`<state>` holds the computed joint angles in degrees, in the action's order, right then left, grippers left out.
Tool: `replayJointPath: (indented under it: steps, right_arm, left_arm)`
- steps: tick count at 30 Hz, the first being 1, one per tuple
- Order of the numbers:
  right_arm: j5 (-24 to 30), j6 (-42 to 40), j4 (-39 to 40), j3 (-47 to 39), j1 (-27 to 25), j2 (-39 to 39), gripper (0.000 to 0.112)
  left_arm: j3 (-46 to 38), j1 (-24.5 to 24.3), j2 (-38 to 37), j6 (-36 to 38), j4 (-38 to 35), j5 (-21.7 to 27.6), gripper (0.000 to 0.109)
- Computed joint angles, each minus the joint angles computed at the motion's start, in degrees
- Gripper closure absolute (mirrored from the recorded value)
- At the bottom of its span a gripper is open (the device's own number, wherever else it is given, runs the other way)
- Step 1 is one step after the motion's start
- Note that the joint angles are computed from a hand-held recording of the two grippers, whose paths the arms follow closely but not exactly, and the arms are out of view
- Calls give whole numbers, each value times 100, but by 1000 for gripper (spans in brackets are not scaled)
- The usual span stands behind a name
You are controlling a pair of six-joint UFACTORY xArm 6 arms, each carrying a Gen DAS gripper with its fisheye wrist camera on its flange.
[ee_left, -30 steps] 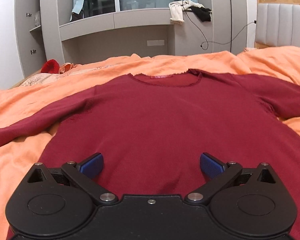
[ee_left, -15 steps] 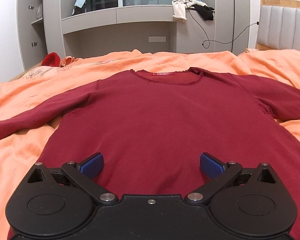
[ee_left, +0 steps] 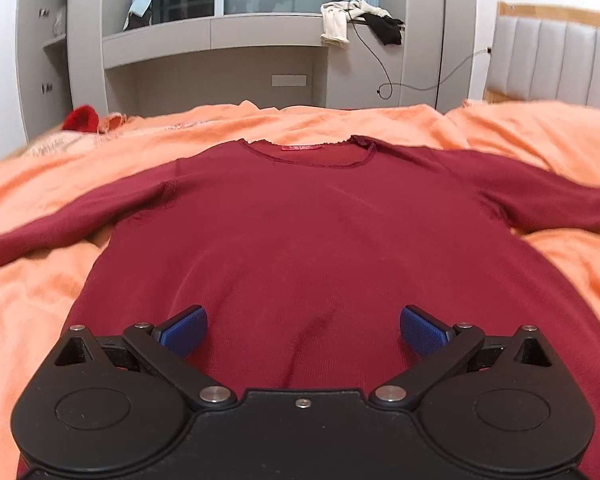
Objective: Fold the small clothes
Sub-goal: 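Close the right gripper on the sleeve cuff and lift it, then carry the sleeve across the sweater body and open the right gripper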
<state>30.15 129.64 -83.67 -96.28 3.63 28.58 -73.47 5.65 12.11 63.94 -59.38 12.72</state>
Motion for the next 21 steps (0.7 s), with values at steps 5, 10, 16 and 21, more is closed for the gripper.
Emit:
replayJointPath:
  steps: [5, 10, 16, 21]
  right_arm:
    - [457, -369, -442, 195, 417, -359, 104]
    - [331, -818, -924, -244, 833, -368, 104]
    - [-621, -1086, -1464, -1513, 1361, 146, 104]
    - [-1142, -2021, -1370, -3223, 1876, 1242, 104]
  left_arm:
    - [-168, 175, 17, -990, 528, 61, 6]
    - [-556, 523, 147, -1521, 376, 548, 6]
    - [-862, 733, 304, -1809, 246, 314, 6]
    - [-1196, 851, 547, -2380, 371, -29, 6]
